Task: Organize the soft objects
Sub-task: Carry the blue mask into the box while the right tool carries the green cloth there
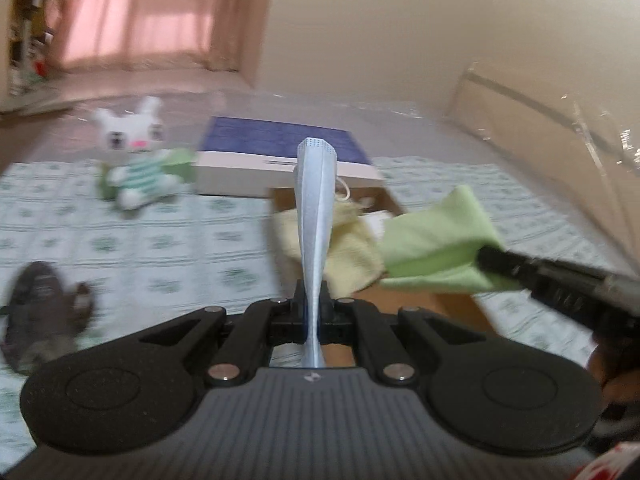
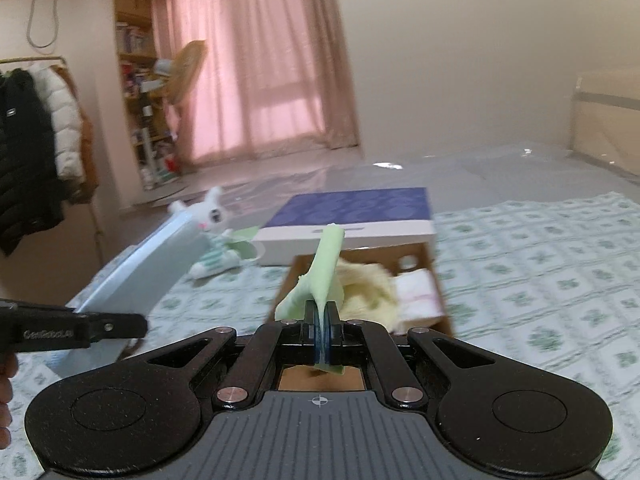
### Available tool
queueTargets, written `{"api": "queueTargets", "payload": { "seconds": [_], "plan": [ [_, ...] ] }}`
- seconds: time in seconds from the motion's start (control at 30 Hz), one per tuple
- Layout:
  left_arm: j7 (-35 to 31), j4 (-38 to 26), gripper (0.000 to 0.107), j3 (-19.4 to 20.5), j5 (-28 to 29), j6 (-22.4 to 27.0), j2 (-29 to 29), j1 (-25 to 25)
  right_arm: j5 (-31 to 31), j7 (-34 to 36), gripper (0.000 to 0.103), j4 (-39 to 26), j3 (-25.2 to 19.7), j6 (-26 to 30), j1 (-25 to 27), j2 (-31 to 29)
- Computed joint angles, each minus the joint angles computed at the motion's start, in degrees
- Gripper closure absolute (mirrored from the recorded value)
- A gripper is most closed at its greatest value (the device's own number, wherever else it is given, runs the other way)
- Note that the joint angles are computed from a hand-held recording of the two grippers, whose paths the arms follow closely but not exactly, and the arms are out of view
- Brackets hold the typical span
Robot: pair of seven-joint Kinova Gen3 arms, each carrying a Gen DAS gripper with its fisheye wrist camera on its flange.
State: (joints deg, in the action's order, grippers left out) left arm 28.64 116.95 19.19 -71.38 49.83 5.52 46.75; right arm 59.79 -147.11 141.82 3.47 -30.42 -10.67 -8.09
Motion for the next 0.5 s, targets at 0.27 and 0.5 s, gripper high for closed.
{"api": "queueTargets", "payload": {
  "seconds": [0.27, 0.5],
  "plan": [
    [2.2, -8.7, 0.104, -6.1, 0.2, -10.5, 8.6, -1.8, 3.6, 0.7, 0.101, -2.2, 1.5, -2.2, 5.6, 4.7],
    [6.4, -14.8, 0.104, -12.9, -1.1, -9.9, 16.0, 1.2, -0.5, 5.9, 0.101, -3.6, -1.8, -4.1, 9.4, 10.9]
  ]
}}
